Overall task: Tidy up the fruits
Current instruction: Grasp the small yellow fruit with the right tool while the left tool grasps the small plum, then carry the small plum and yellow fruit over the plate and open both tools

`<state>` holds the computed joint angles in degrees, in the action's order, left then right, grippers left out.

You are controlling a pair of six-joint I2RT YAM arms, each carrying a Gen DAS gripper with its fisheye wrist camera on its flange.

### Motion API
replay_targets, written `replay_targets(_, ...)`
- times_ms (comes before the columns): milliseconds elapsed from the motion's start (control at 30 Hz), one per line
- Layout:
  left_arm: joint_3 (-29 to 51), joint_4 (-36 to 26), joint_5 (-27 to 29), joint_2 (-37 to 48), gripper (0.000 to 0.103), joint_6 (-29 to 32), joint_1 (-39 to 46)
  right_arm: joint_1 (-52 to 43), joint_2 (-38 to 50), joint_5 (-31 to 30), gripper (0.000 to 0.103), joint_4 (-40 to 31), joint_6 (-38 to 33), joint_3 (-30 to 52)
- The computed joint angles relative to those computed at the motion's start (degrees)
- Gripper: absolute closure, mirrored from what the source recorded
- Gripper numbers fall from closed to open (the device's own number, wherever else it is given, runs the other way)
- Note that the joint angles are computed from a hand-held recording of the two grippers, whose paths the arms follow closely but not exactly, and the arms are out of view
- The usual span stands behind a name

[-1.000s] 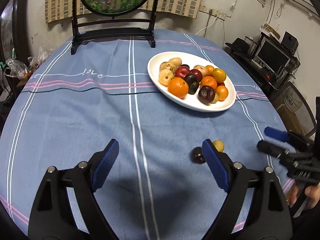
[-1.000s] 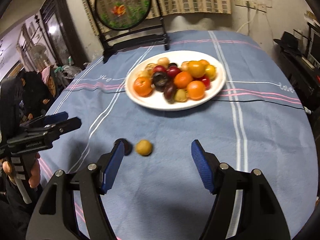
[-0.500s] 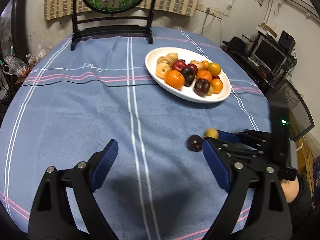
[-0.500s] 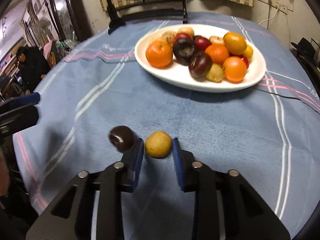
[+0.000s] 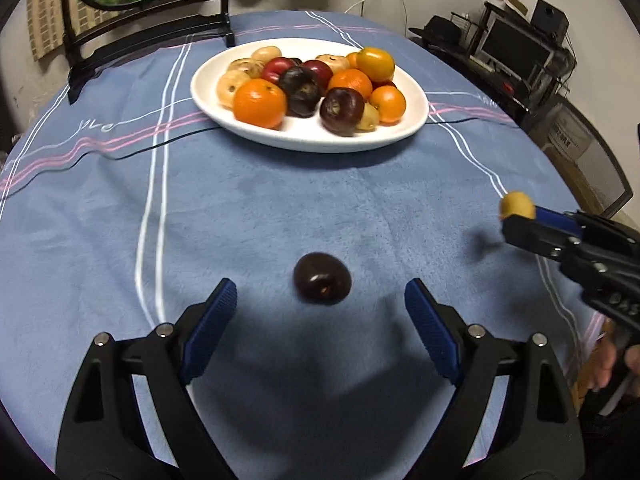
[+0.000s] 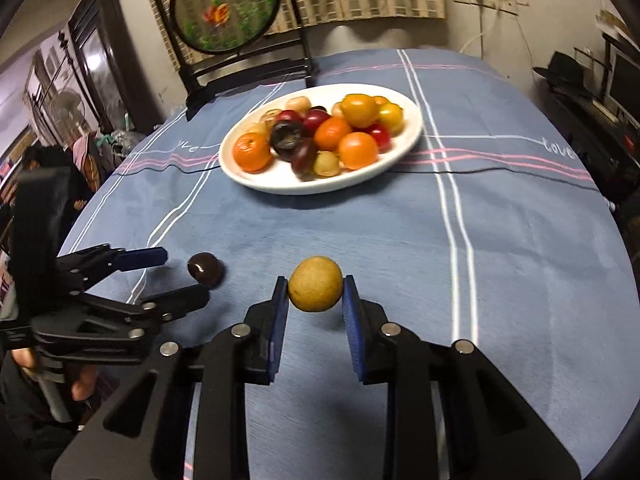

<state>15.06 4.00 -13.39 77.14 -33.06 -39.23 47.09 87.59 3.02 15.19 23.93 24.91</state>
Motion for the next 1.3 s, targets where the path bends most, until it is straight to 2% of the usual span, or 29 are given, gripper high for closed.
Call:
replay_targets(67, 1.0, 0.9, 0.3, 2.6, 0.023, 0.2, 0.4, -1.4, 0.2, -2.0, 0.075, 1.7, 0.5, -1.1)
replay_targets(133, 1.5, 1.9, 1.8, 4.9, 0.036, 0.5, 1.5, -2.2, 0.3, -3.2, 0.075, 2.4, 0.3, -1.5)
replay_targets(200, 1.2, 3.1, 0.8, 6.0, 0.045, 0.2, 1.3, -2.3, 0.6, -3.8, 0.075, 2.7, 0.0, -1.5)
replay_targets(300, 0.3, 4.8, 1.2, 5.5, 0.072, 0.9, 2.3, -2.1, 0.1, -4.1, 0.075, 2.6, -0.2, -1.7)
replay_targets(333, -0.7, 5.5, 4.3, 3.8, 0.072, 0.8, 3.9, -1.9, -0.1, -4.2, 0.075, 2.5, -0.3, -1.6)
replay_targets(367, -1.0, 5.6, 4.9, 3.1, 0.072, 0.7, 4.3, -1.7, -0.4, -4.0, 0.075, 2.4, -0.3, -1.7)
replay_targets(767, -1.2, -8.0, -1.9, -14.3, 0.072, -1.8, -3.1, 0.1, 0.2, -3.0, 0.075, 0.0, -0.5, 1.3)
replay_targets(933, 1.5, -14.0, -0.5, -19.3, 0.072, 2.6, 1.1, -0.6, 0.4, -4.4, 0.075, -2.7, -2.5, 4.1)
replay_targets(1067, 5.8, -13.4, 4.8, -16.4, 0.072, 9.2, 10.2, -2.9, 2.2, -5.1, 0.075, -5.0, -5.6, 8.6)
replay_targets(1300, 18.8, -8.5, 3.4, 2.0, 0.071, 15.4, 15.9, -8.9, 11.7, -5.2, 0.075, -8.9, -11.1, 21.2)
